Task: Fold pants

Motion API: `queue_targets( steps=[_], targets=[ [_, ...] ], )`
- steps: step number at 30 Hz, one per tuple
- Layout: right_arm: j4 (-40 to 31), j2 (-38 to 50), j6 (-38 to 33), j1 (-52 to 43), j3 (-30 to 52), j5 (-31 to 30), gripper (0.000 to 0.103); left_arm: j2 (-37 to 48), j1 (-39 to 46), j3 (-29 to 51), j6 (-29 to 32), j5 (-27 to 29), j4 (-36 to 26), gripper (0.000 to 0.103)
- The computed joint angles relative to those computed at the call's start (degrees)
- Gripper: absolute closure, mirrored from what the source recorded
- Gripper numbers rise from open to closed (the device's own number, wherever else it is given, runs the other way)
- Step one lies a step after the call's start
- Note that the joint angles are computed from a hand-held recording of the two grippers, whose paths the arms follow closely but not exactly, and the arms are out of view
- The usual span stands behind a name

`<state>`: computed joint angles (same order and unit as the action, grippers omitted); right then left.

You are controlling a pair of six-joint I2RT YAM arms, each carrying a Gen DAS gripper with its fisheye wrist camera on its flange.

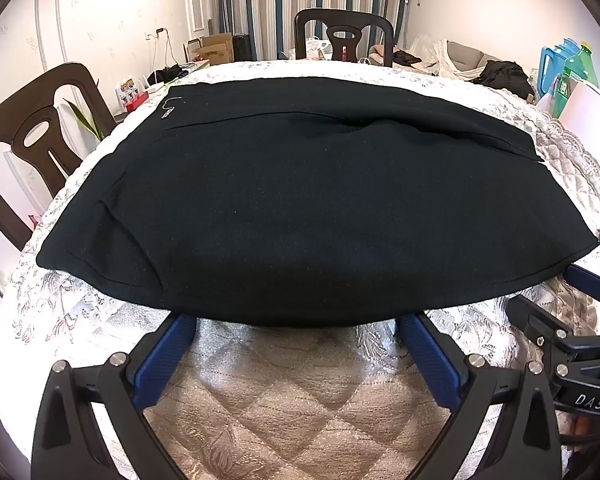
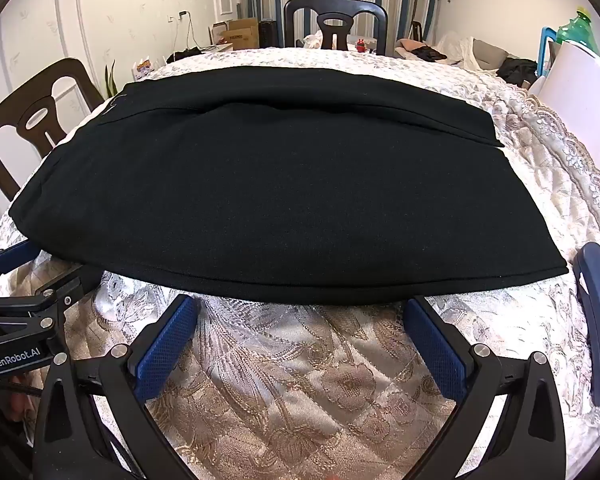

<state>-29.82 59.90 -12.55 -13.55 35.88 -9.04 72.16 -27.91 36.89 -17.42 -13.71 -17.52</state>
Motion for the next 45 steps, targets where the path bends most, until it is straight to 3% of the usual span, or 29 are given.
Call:
queue_targets(
  steps=[20, 29, 34, 40, 45],
  targets=[
    [-0.7, 0.2, -0.8, -0.4, 0.4, -0.5, 0.000, -1.8, -2.4, -0.5, -2.3, -2.8, -1.9, 0.000],
    [-5.0, -0.2, -6.9, -5.6, 1.4, -8.1, 0.000, -2.3, 1.0, 0.2, 2.9, 3.4, -2.8, 0.000],
    [-11.3, 1.8, -7.9, -11.5, 5.8, -17.8, 0.003, -2.9, 1.4, 2.0, 5.0, 4.9, -5.8, 0.003],
    [-11.3, -5.7, -9.4, -12.5, 6.6, -19.1, 0.003, -11.0, -2.6, 2.0, 6.9, -3.9, -5.6, 0.003],
    [-6.8, -11.4, -8.3, -12.2, 7.2, -19.7, 0.003, -12.7, -3.5, 3.1, 9.2, -9.8, -1.0, 0.003]
  ],
)
